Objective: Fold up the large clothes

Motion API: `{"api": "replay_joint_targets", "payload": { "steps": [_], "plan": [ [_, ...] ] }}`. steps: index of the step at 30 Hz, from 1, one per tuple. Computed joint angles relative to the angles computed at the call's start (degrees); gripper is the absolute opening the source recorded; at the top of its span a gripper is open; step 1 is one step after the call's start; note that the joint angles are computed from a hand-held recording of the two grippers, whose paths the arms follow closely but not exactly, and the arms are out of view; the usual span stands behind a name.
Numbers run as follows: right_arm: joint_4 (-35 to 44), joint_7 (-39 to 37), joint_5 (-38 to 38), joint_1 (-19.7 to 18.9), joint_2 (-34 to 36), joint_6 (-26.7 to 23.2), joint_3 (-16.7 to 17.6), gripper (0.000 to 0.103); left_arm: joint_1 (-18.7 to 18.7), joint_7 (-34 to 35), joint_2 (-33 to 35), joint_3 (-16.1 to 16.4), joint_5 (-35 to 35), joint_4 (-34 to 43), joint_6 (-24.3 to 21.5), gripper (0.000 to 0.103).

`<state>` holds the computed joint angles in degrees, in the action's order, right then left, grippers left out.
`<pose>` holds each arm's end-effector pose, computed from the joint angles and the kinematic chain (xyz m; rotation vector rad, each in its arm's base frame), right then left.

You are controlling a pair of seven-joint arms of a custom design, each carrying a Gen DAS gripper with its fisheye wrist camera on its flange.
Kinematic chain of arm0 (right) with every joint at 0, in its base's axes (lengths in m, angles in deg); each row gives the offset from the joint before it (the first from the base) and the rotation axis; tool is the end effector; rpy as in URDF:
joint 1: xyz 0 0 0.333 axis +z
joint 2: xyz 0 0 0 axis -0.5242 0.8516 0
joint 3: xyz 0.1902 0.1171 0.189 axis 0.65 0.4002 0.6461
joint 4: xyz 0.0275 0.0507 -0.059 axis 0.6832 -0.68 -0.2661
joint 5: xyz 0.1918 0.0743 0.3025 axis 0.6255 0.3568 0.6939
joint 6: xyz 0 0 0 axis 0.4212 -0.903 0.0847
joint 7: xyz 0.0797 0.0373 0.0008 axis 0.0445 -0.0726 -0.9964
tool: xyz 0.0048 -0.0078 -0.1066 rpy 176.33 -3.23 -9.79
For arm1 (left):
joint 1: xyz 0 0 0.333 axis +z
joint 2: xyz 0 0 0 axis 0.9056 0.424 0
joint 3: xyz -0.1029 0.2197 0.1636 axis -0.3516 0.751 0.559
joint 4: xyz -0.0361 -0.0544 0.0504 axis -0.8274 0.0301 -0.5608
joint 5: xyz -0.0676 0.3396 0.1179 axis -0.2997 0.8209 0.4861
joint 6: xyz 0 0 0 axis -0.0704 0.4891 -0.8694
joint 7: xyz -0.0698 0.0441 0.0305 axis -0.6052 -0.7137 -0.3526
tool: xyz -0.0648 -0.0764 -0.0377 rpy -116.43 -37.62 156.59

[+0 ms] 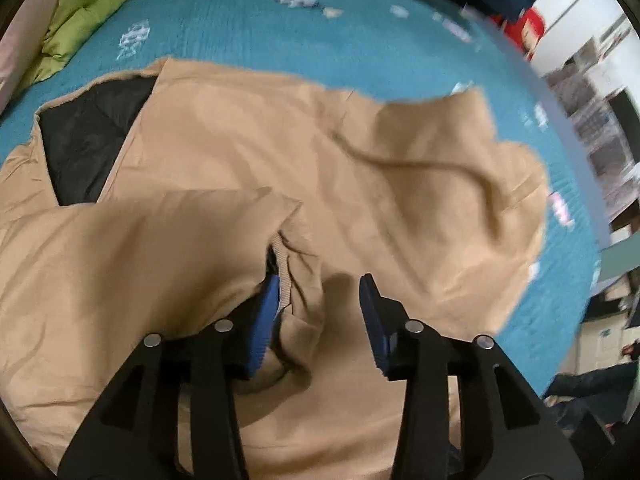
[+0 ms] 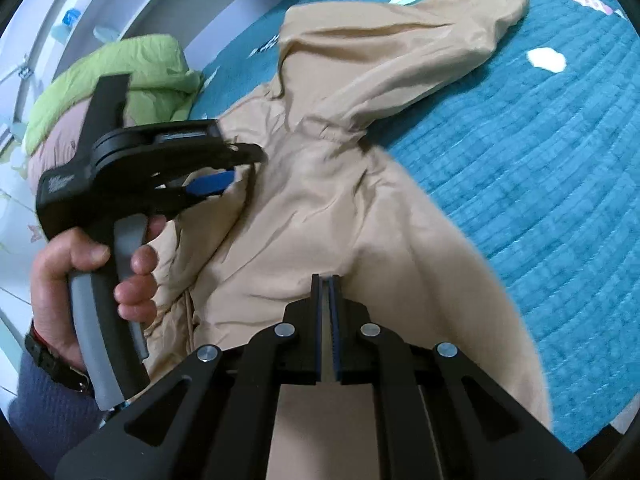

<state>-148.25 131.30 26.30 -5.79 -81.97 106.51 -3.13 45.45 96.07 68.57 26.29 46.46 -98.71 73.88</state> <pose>0.2944 0.2956 0.5324 -1.2001 2.1127 -0.0203 0.5199 -0.3597 0.5334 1.7846 -2.4270 0.7217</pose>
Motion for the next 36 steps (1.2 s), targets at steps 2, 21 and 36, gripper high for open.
{"api": "replay_joint_targets", "payload": {
  "steps": [2, 21, 36],
  "plan": [
    [-0.79, 0.43, -0.49, -0.64, -1.88, -0.57, -0.02, 0.005, -0.38, -0.61, -1.65, 0.03, 0.89, -1.39, 2.69, 0.043],
    [-7.31, -5.11, -3.55, -8.72, -15.60, -9.16, -3.57, 0.006, -5.32, -20.01, -4.47, -0.24, 27.63, -2.34, 8.06, 0.096],
    [-8.47, -14.69, -2.98, -19.99, -9.95, 1.57, -12.38, 0.018, -5.86, -7.47, 3.62, -0.55, 13.90, -0.06, 4.25, 0.037]
  ]
}}
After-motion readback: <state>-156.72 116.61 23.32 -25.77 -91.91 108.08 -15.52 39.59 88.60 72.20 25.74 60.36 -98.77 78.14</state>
